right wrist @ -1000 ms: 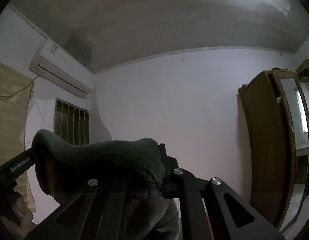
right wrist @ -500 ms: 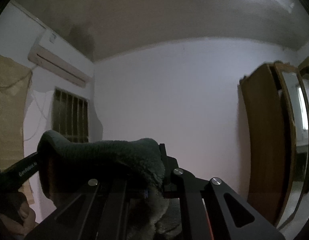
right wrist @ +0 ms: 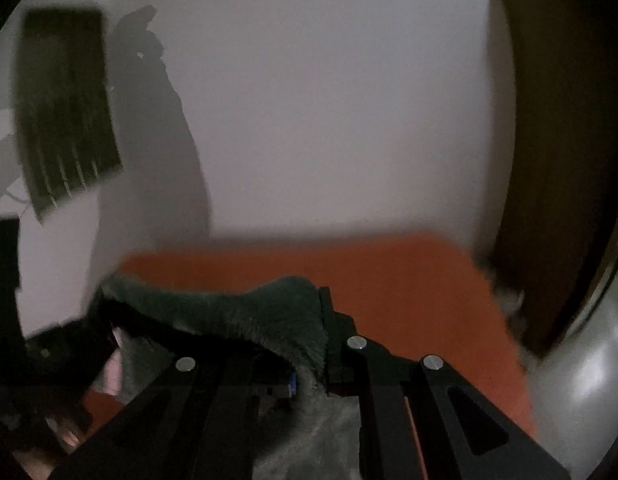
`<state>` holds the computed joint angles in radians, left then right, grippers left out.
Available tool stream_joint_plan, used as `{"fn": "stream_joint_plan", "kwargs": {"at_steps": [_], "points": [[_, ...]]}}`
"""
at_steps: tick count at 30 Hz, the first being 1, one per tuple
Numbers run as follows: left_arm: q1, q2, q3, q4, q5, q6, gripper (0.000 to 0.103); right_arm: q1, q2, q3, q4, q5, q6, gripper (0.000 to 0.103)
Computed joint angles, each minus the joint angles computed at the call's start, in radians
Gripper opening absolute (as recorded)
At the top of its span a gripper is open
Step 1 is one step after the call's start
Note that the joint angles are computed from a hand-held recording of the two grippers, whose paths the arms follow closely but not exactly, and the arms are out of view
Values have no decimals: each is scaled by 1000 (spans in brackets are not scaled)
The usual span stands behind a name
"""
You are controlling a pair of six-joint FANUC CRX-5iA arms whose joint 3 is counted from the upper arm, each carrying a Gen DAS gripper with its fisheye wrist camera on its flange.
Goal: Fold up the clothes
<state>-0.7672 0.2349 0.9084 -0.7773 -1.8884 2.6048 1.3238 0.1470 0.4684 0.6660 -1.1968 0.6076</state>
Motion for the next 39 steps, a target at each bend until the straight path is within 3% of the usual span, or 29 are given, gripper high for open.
{"fn": "stream_joint_plan", "kwargs": {"at_steps": [4,6,7,10,14,16,18,20,23,24,27,29,31,33,35,37,39], "points": [[245,-62,-355,369,205,108,13,-142,137,96,-363,-34,68,10],[348,-59,-463,545,249,83,15,-229,206,169,-600,-95,86,10],[396,-53,-514,627,267,62,15,-259,205,156,-682,-76,89,10],[458,-118,-665,747,387,24,17,-325,181,79,-848,-8,127,18],[547,-214,-832,875,521,-60,31,-402,206,96,-998,-72,185,39],[576,-217,-839,899,505,-83,33,-417,209,103,-1005,-77,179,40],[586,-234,-830,879,502,-73,33,-420,205,123,-997,-65,186,56],[596,-277,-836,866,550,-59,33,-426,182,121,-998,-7,189,58],[620,-374,-864,825,665,19,33,-409,139,123,-914,115,167,84],[620,-401,-856,792,687,55,34,-394,123,118,-869,149,165,85],[589,-414,-792,719,655,32,37,-362,89,111,-807,194,225,90],[540,-409,-740,661,580,-25,41,-328,83,106,-746,124,263,90],[442,-427,-734,574,508,-63,44,-274,43,25,-652,55,307,90],[345,-431,-744,507,441,-85,49,-225,-53,-151,-576,53,334,90],[241,-486,-845,487,412,-85,50,-193,-163,-326,-559,54,348,90],[182,-563,-992,545,416,-51,51,-167,-289,-507,-573,31,335,90],[155,-678,-1185,660,495,6,51,-163,-402,-646,-638,-5,307,90]]}}
